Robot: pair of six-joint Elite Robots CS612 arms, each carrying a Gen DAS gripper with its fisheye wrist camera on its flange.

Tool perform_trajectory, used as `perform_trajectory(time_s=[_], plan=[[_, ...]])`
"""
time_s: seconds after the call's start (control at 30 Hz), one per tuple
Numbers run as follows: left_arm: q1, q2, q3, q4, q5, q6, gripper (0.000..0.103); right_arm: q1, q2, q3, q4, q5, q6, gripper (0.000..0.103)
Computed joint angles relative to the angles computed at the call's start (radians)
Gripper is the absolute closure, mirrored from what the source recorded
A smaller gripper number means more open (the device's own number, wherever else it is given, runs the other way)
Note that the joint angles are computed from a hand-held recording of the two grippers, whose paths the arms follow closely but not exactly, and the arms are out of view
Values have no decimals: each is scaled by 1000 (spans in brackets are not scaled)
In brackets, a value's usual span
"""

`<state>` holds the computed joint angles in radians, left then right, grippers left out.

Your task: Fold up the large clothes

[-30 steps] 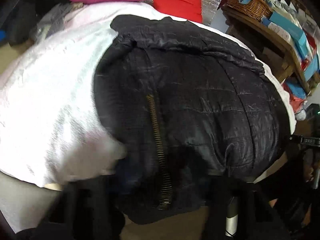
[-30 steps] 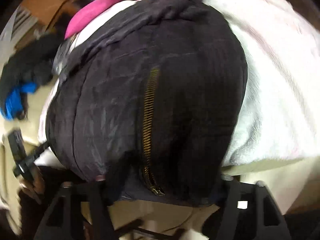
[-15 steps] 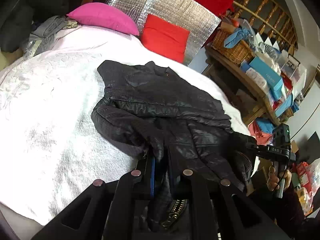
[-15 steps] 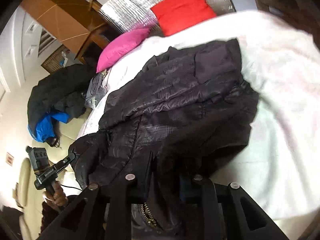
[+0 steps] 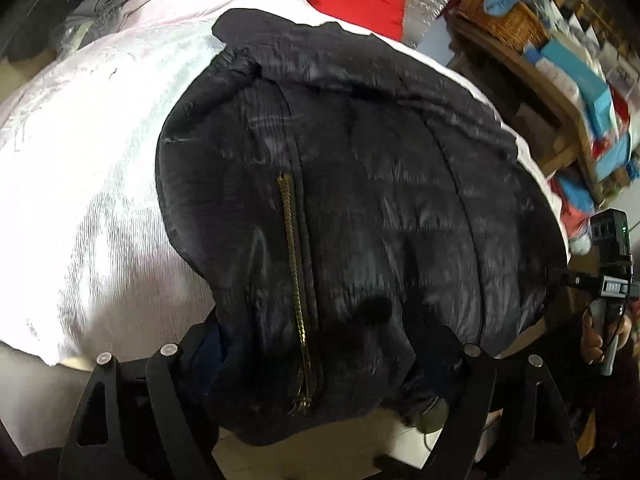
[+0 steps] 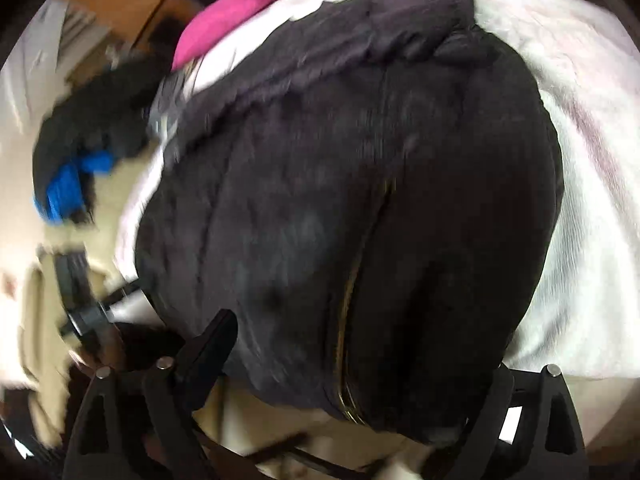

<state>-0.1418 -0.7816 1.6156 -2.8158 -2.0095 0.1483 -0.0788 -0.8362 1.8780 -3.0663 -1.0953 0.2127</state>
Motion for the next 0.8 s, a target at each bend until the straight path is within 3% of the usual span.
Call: perform_trajectory(time_s=[0.13,0.17,0.2,0.23,0.27,0.3,0.33,0.4,0.5,0.6,0.7,0.8], plan=[[3,-5,7,33,-7,0,19,-2,-2,0,111,25,-27,18],[5,-3,-3,46,-12,-2,19,-11,-3,7,107,60,-21,23],[5,0,-9,45,-11,-6,26,-20,-4,11,101,89,-17,35],[3,0,-12,35,8,-10,47,-25,-6,15,87,106,-9,42],[6,5,-30,47,11,-13,58,-28,-10,16,73,110,1,60],[16,13,-51,67,-19,-22,71,-31,-11,13,63,115,13,70],[32,23,-81,96,-91,-42,89,-37,-11,10,50,132,28,72],[47,40,-132,141,-176,-40,91,-47,-18,-2,1,182,48,75],[58,35,-194,181,-233,5,91,-47,-36,-33,-65,205,46,76],[64,48,-267,173,-289,-17,91,-45,-36,-77,-157,214,78,76],[80,91,-381,147,-359,-124,91,-58,-8,-135,-280,212,185,79],[87,182,-562,127,-367,-297,91,-86,49,-204,-448,184,391,80]])
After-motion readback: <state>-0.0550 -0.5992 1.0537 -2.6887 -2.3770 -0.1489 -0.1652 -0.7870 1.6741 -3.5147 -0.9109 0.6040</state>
